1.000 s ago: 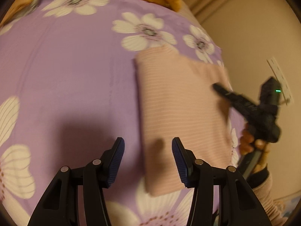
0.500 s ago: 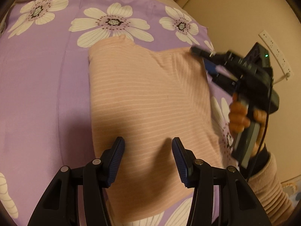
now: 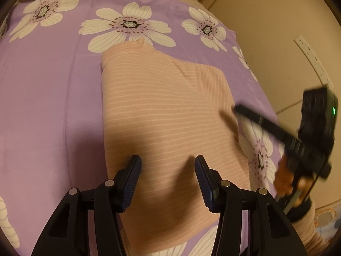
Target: Fold small clothes
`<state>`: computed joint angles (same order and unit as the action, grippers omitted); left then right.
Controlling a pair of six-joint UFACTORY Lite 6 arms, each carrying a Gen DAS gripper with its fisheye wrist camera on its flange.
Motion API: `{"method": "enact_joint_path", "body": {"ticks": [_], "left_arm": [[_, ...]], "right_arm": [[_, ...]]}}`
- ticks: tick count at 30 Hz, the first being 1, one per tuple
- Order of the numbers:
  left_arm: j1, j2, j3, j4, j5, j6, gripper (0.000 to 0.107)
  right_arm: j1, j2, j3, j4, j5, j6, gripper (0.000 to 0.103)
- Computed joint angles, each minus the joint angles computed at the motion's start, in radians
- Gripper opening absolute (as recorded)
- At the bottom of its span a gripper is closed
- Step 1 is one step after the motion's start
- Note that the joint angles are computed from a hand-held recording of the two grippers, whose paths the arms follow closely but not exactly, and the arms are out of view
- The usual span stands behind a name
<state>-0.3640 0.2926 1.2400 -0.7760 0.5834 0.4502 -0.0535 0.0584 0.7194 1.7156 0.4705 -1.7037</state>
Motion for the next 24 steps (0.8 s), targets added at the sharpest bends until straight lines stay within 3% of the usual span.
{"method": "enact_joint_path", "body": {"ticks": [5, 9, 11, 15, 19, 24], "left_arm": [[-0.013, 0.011, 0.002, 0.018, -0.018, 0.002, 0.050], [-0.018, -0.009, -0.029, 0.011, -0.045, 0.020, 0.050], [-0.027, -0.044, -0.066, 0.033, -0.061, -0.004, 0.050], [-0.058, -0.108, -0.142, 0.093, -0.086, -0.055, 0.050], [-0.101, -0.145, -0.222, 0.140, -0.141, -0.095, 0.050], [-0.119, -0.177, -0.253, 0.187, -0.153, -0.144, 0.050]], "right_arm": [[0.079, 0.048, -0.045, 0.172, -0.177, -0.226, 0.013], [0.066, 0.025, -0.057, 0.121, -0.181, -0.156, 0.014], [0.077, -0.043, -0.097, 0.084, -0.183, -0.113, 0.020], [0.086, -0.196, -0.206, 0.015, -0.142, -0.044, 0.019], [0.114, -0.262, -0.303, 0.076, -0.150, -0.091, 0.019], [0.119, -0.214, -0.351, 0.216, -0.166, -0.214, 0.017]]}}
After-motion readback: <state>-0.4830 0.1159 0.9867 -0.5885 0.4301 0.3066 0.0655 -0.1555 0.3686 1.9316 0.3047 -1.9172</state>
